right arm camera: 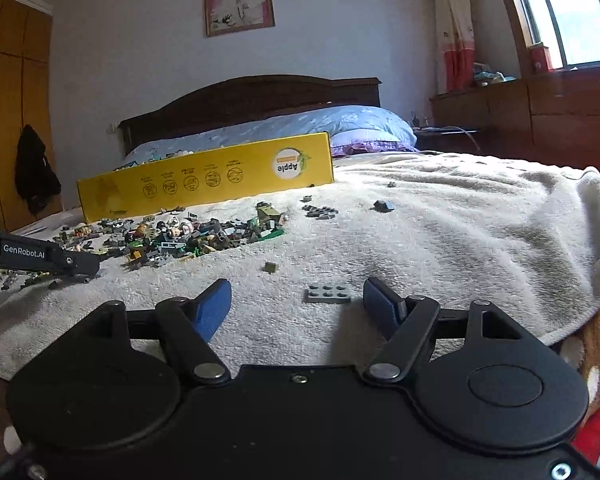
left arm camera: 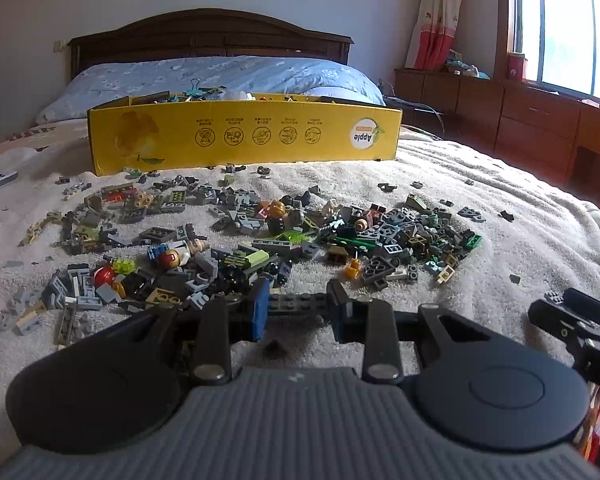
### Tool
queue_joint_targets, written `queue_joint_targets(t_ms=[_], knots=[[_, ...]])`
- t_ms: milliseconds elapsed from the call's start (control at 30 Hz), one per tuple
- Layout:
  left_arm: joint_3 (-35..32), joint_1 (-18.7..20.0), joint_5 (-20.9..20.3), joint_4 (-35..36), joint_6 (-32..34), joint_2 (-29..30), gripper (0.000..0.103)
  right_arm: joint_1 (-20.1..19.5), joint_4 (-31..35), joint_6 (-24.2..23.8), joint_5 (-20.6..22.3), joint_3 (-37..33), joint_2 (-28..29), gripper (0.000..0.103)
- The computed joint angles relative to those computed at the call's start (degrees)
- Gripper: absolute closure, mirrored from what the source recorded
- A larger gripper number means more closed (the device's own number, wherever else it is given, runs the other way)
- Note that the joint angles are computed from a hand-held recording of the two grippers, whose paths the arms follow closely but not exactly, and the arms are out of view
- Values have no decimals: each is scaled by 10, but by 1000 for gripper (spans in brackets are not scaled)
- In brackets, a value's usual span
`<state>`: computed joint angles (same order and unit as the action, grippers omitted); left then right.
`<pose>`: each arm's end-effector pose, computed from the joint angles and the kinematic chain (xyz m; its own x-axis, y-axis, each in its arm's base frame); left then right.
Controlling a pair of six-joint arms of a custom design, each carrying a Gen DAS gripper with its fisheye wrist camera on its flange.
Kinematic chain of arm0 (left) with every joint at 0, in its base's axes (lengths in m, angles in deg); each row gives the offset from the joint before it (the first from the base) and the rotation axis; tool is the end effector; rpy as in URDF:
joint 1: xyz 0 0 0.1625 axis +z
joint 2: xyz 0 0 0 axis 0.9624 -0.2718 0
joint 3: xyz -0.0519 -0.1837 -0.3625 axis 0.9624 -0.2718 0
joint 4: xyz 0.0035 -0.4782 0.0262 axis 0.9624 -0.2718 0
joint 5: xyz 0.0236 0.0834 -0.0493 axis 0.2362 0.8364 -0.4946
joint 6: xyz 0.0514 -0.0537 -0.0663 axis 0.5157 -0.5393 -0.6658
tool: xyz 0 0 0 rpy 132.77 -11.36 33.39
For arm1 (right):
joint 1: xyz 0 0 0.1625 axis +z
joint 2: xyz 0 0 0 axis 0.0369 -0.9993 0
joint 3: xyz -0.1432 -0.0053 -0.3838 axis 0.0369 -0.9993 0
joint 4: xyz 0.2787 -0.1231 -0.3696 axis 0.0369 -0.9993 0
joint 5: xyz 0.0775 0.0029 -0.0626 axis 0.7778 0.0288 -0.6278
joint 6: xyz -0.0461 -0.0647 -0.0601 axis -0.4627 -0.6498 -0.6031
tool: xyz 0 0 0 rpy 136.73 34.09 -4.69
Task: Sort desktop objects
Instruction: 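Lower the right gripper onto a grey plate and close it, then carry the held grey plates in both grippers over the yellow box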
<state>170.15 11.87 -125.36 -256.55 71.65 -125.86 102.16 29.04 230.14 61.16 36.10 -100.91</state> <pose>0.1132 -0.6703 0.2702 -0.7477 0.1697 -0.6420 0.6351 0.4653 -0.6166 0.2485 -0.5872 -0.1499 -0.7972 -0.0367 0.6027 -0.5870 0.2809 -0.7593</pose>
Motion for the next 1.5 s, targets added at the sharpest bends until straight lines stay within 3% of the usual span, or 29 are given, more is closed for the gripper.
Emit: queue_joint_targets(t_ms=[167,300,1033,1500], knots=[[0,0,1,-3,2,-1,68,-1,1,5,12,-11,7,65],[3,2,0,-7,-2,-3,68,1,-1,-11,23,-13,9,80],[25,1,7,-51,-5,-23,68,20,45,-22,1,-27,9,81],[5,-3,31,-64,-13,-17,68,29,136,-31,-33,-83,27,81]])
